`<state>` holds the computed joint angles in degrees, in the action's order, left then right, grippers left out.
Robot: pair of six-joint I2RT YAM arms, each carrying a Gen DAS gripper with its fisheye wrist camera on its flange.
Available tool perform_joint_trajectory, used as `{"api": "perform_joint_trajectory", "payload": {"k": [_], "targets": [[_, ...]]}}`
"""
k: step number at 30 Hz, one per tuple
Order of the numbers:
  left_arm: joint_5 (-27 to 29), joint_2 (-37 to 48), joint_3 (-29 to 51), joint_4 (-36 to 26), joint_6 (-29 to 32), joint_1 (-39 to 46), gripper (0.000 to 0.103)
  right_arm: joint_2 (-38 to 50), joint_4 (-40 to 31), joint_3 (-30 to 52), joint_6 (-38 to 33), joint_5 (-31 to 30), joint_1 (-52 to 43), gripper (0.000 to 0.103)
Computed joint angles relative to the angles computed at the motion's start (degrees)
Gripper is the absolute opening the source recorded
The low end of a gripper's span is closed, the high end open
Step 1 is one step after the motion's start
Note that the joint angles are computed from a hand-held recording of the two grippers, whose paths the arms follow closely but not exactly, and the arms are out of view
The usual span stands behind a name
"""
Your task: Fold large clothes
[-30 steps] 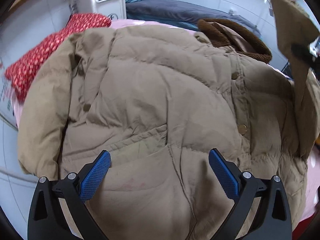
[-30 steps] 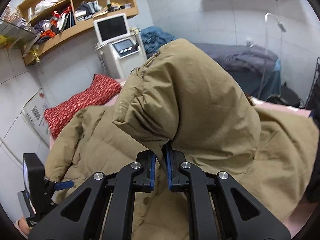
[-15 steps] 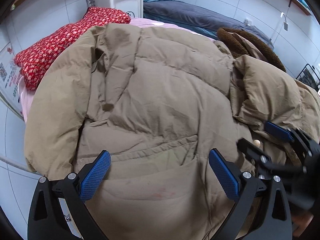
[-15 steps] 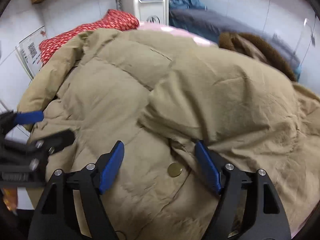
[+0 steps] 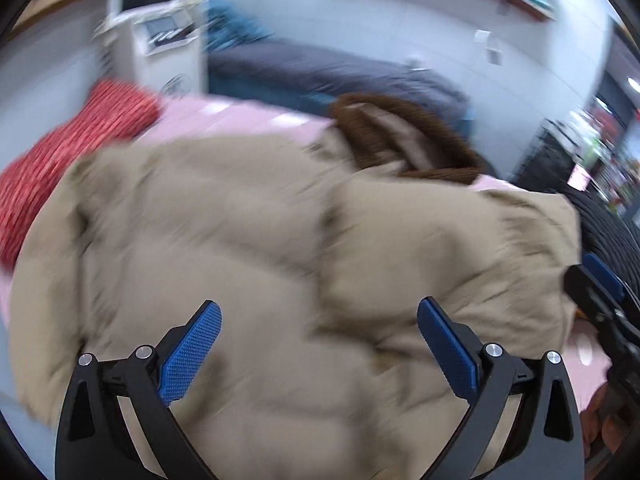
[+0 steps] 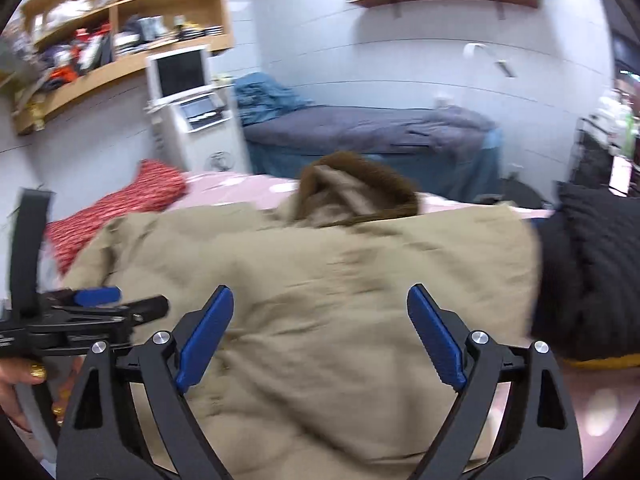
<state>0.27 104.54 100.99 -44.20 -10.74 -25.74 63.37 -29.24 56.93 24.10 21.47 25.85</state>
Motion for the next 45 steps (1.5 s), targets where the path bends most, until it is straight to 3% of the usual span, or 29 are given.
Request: {"api": "perform_joint_trajectory", "payload": {"k": [3, 6, 9, 15, 18, 25, 31, 39, 45], "targets": [[-1.04, 7.85, 10.84, -1.51, 3.01, -3.84, 0.097, 0.12, -2.51, -0.18, 0.63, -0.75, -6.21, 0.088], [-2.06, 15.29, 19.97, -5.44, 4.12, -5.10, 0.096, 0.93, -2.70, -1.48, -0.76, -5.85, -12.11, 0.088], [-1.92, 24.71, 30.37, -13.72, 3.55, -4.83, 0.098, 4.60, -3.38, -2.91, -2.05, -5.41, -13.72, 0.088], [3.31, 26.91, 27.30, -14.62, 1.53, -2.04, 0.098, 11.11, -1.71, -5.24, -1.32, -5.78, -14.07, 0.096], [0.34, 27.38, 26.40, -14.19, 3.63, -2.99, 0.098, 13.60, -1.38, -5.01, -1.22, -9.46, -16.54, 0.097], [-3.75, 31.52, 29.94, -15.33, 3.12, -4.56, 0.098, 15.89, 2.37, -6.74, -0.65, -7.01, -15.49, 0.097], [-5.46, 27.62, 21.44, -9.02, 2.44, -5.94, 0.098, 15.03, 6.03, -9.51, -0.51, -6.21, -15.63, 0.097], [-4.91, 21.14, 10.74, -1.29, 0.58, -6.20, 0.098, 13.05, 1.83, -8.44, 1.39, -8.70, -16.74, 0.097], [-3.93, 15.20, 4.67, 0.36, -1.31, -6.34, 0.097, 9.30, -3.87, -6.50, 4.02, -9.24, -16.56, 0.097]]}}
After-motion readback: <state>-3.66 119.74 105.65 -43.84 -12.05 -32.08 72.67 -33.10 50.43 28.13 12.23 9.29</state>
